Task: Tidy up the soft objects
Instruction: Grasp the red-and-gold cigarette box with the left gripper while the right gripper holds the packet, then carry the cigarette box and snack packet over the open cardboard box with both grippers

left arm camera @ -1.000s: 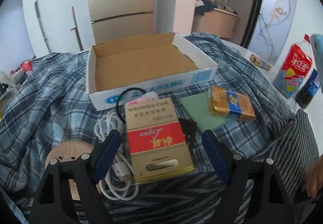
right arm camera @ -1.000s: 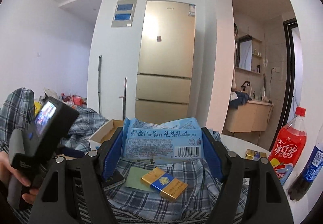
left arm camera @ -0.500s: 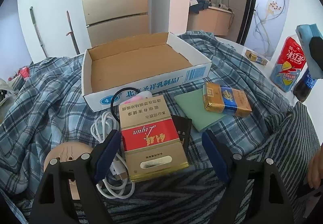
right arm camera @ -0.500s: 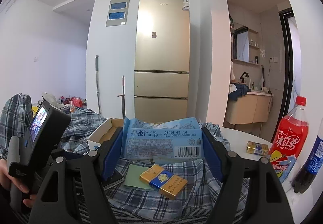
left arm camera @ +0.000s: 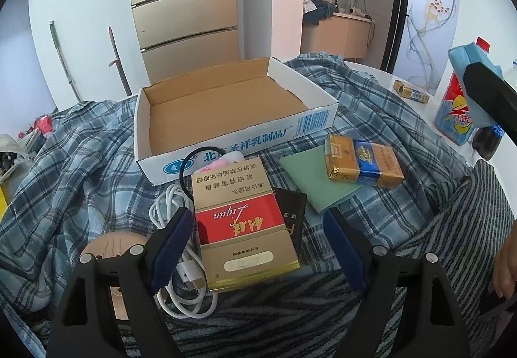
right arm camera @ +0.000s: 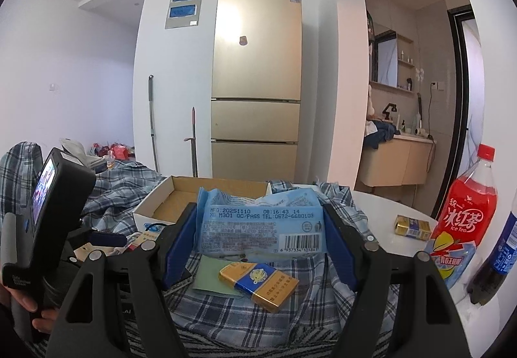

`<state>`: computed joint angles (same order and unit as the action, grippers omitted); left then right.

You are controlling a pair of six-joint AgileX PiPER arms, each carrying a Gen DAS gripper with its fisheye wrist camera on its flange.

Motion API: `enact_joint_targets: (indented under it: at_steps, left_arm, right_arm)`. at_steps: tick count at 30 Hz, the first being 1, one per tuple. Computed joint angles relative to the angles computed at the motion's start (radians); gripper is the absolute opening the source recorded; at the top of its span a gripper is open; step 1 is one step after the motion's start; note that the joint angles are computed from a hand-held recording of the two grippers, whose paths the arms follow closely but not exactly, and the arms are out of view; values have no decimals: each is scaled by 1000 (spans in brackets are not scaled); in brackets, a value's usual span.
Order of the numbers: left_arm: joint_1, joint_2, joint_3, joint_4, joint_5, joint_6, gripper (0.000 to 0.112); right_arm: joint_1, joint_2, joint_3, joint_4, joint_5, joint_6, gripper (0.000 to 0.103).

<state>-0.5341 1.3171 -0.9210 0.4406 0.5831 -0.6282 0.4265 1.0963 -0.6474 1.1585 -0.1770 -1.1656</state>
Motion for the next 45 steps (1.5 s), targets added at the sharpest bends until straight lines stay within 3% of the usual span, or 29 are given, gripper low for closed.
enact_joint_targets:
  at_steps: [5, 9, 11, 13, 22, 25, 28, 31, 34, 38, 41, 45]
  left_arm:
    - [40, -2, 2, -98, -24, 91, 85]
    - [75, 17, -10, -166, -20, 129, 85]
    - [109, 11, -4, -237, -38, 183, 68]
    - [128, 17, -6, -285, -36, 225, 68]
    - [113, 9, 4, -239, -39, 173, 60]
    - [35, -75, 74, 18, -103, -73, 60]
    - [-62, -154, 130, 318, -106, -340, 60]
    - [-190, -226, 178, 618, -23, -617, 60]
    - [-328, -246, 221, 891, 132, -890, 60]
    - [-472, -255, 235, 990, 333, -981, 60]
    - [-545, -283, 241, 1028, 434, -1019, 60]
    - [-561, -309, 210, 1005, 467, -1001, 60]
  right_arm:
    - [-18, -13, 8, -92, 19, 95, 73]
    - [0, -12, 11, -66, 2, 60, 73]
    - [4, -14, 13, -59, -2, 52, 73]
    - [7, -14, 12, -34, -3, 29, 73]
    - [33, -20, 17, -7, -26, -13, 73]
    - [30, -21, 18, -18, -23, -1, 73]
    - [20, -21, 17, -51, -11, 34, 73]
    - [4, -20, 15, -110, 10, 92, 73]
    - [0, -30, 28, -230, 7, 212, 73]
    - [8, -29, 30, -235, -7, 213, 73]
    - [28, -36, 36, -203, -35, 179, 73]
    - [78, -48, 29, -45, -99, 15, 73]
